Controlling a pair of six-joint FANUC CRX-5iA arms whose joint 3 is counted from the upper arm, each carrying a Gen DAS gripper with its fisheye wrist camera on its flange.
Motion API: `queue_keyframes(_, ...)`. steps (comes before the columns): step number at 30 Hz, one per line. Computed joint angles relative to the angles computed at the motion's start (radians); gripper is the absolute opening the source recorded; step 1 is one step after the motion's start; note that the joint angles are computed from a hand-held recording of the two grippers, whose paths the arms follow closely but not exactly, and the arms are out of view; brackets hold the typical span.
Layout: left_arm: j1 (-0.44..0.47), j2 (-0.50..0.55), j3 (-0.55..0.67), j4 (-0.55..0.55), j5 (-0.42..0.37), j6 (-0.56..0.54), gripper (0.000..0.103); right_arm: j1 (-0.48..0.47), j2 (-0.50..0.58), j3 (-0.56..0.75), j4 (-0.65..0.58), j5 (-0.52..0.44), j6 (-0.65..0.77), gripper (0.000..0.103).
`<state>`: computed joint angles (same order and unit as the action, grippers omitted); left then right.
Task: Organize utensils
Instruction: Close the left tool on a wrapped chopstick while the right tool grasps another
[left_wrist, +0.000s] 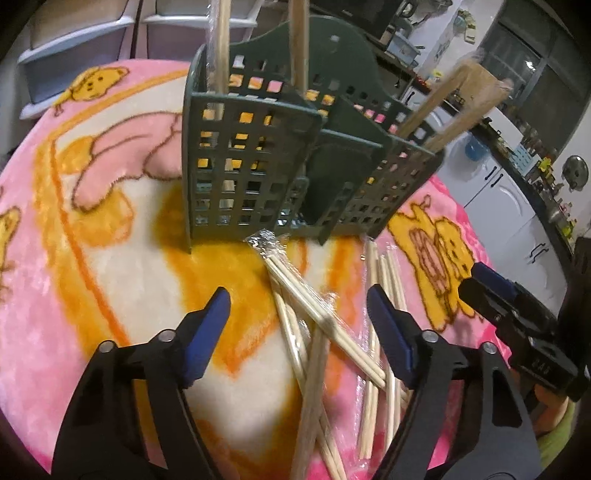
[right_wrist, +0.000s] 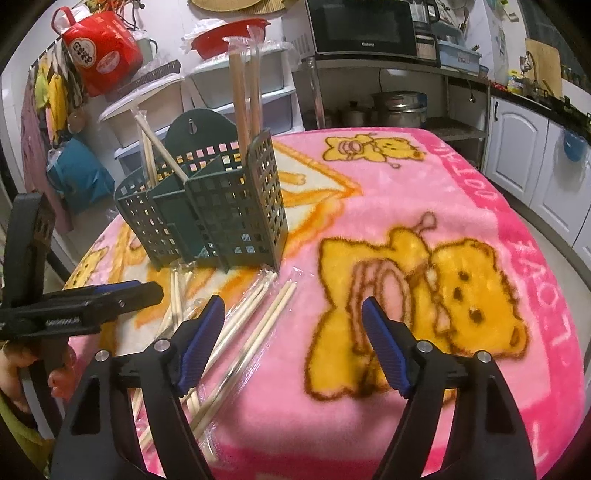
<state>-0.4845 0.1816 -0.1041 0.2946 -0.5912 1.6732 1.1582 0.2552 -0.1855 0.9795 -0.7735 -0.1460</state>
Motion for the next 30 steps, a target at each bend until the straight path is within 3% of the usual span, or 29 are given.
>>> queue_keyframes(7, 0.033, 0.047, 0.028, 0.064, -0.026, -0.001, 0.050, -0.022, 0.038, 0.054, -0.102, 0.019, 0.088, 0.061)
queue_keyframes(12, 0.044, 0.064, 0.036, 0.088, -0.031, -0.008, 0.046, -0.038, 0.067, 0.098, -0.171, 0.020, 0.150, 0.051)
queue_keyframes(22, 0.047, 0.083, 0.058, 0.078, -0.039, 0.024, 0.040, -0.072, 0.155, 0.236, -0.323, -0.044, 0.308, 0.045)
queue_keyframes(30, 0.055, 0.082, 0.055, 0.062, -0.033, 0.032, 0.030, -0.092, 0.198, 0.298, -0.369, -0.067, 0.353, 0.044)
